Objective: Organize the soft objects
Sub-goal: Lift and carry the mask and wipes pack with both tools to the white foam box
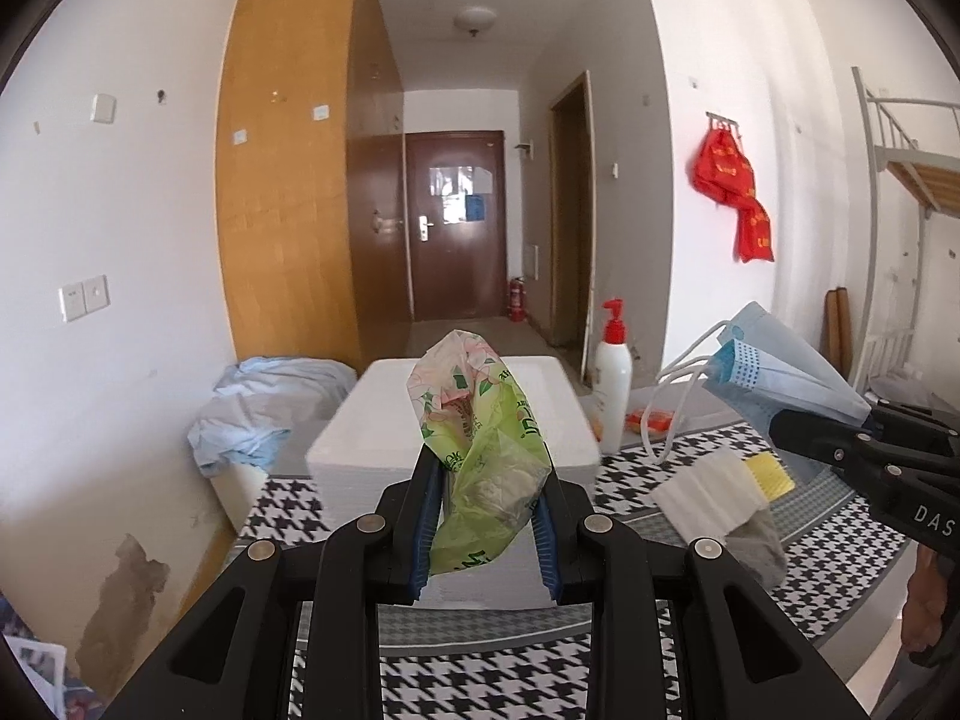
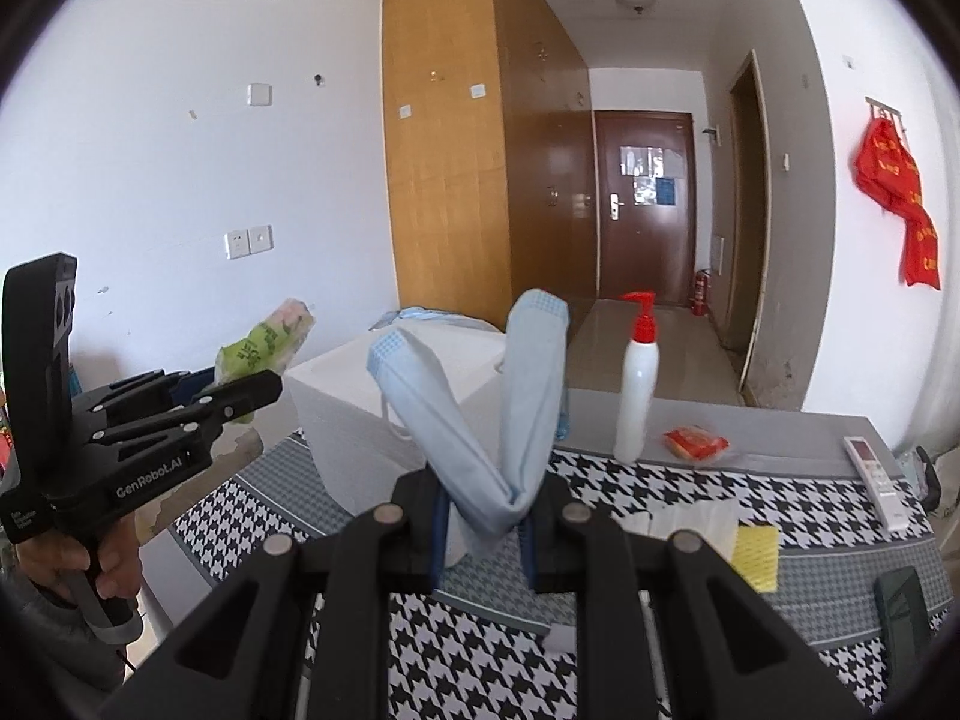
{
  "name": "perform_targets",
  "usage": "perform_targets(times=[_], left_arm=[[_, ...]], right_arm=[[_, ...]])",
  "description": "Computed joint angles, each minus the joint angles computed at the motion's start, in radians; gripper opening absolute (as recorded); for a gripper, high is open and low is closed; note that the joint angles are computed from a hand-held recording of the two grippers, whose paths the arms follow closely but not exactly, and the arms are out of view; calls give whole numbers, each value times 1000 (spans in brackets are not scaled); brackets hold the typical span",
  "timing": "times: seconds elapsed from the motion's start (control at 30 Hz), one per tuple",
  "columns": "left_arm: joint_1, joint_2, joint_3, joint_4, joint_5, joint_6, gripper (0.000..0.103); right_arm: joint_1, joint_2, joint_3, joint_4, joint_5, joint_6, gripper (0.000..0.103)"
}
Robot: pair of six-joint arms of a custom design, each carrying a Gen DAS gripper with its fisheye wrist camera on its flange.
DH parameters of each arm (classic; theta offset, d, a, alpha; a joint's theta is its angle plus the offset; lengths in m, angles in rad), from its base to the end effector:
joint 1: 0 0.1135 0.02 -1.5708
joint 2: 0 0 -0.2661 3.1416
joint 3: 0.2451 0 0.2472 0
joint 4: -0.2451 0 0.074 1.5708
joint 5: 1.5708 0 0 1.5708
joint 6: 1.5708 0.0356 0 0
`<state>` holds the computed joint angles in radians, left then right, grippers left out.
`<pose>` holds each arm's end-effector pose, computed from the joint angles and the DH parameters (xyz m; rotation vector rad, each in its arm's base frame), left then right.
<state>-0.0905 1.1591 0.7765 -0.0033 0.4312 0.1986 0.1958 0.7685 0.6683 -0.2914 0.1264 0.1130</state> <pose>0.2545 -0.0380 0.2835 0.5551 1.8541 -0.3491 0.1719 0.0295 0.2924 0.0018 1.9599 0.0790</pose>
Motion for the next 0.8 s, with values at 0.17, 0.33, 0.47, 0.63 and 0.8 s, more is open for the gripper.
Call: perform_targets(times=[0.17,0.33,0.47,0.63,0.8], left_arm=[[31,23,18,8,0,-3,30],[59,64,47,20,14,0,30],[71,94,67,29,10,0,30],[96,133,87,40,4,0,29],[111,166,103,49,-12,3,30]], right_arm=[[0,83,35,38,-18,-8,23],[-4,151,62,72,-35,-15,23],[-6,212,92,87,-39,-9,23],[9,282,134,95,-42,-13,23],[34,336,183,92,-22,-15,23]])
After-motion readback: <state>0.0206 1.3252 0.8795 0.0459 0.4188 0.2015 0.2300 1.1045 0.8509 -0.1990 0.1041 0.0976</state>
